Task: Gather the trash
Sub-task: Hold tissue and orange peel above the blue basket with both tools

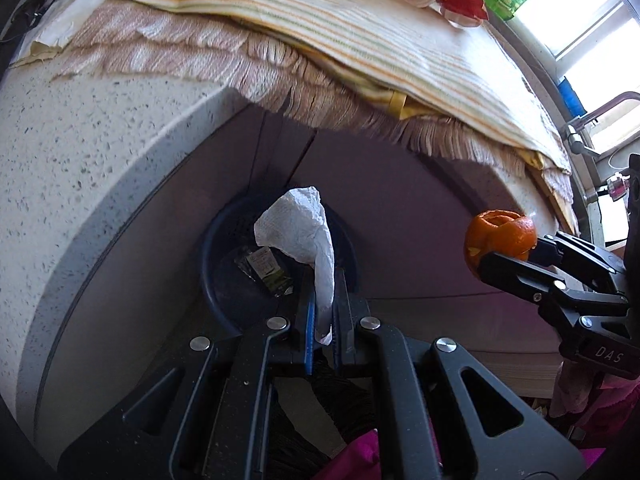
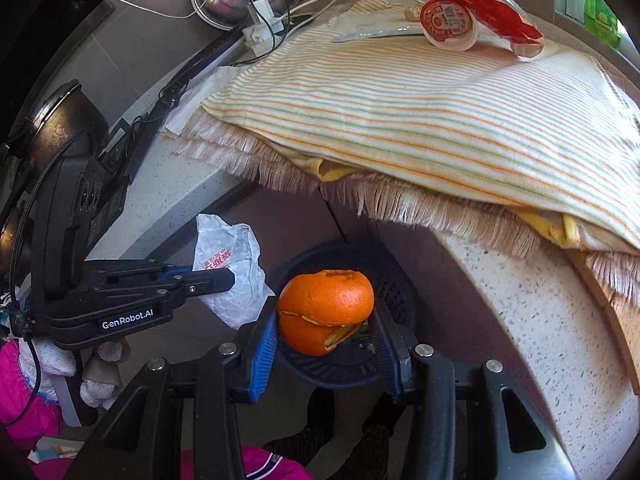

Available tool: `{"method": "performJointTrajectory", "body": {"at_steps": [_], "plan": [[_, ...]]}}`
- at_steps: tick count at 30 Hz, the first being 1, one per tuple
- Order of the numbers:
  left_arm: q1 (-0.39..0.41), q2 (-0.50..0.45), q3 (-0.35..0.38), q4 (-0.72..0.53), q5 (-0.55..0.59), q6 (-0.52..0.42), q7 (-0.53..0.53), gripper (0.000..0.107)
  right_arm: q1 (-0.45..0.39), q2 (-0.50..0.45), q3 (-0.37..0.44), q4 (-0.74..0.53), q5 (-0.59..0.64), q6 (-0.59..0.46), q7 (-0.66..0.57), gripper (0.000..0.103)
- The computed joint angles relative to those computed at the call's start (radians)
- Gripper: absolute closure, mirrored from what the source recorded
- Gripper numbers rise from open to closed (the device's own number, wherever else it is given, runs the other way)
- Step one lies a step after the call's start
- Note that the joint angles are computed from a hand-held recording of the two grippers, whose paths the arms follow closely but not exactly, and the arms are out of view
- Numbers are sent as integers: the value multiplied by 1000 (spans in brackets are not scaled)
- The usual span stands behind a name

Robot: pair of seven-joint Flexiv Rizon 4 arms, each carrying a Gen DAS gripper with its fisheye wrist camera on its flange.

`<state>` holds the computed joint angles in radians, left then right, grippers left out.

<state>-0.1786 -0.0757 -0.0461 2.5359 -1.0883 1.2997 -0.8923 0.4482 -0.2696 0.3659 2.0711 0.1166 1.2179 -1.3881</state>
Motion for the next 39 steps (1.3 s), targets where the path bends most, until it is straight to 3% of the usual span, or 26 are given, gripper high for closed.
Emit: {"method": "performJointTrajectory", "body": {"at_steps": [20,39], "plan": [[28,-183,-87,-12,-10,81,0,103,34,-124,-9,33,-103,51,96,57],[146,-307,-175,-43,143,145,-91,103,35,-260,-17,-26,-187,62,129,56]]}}
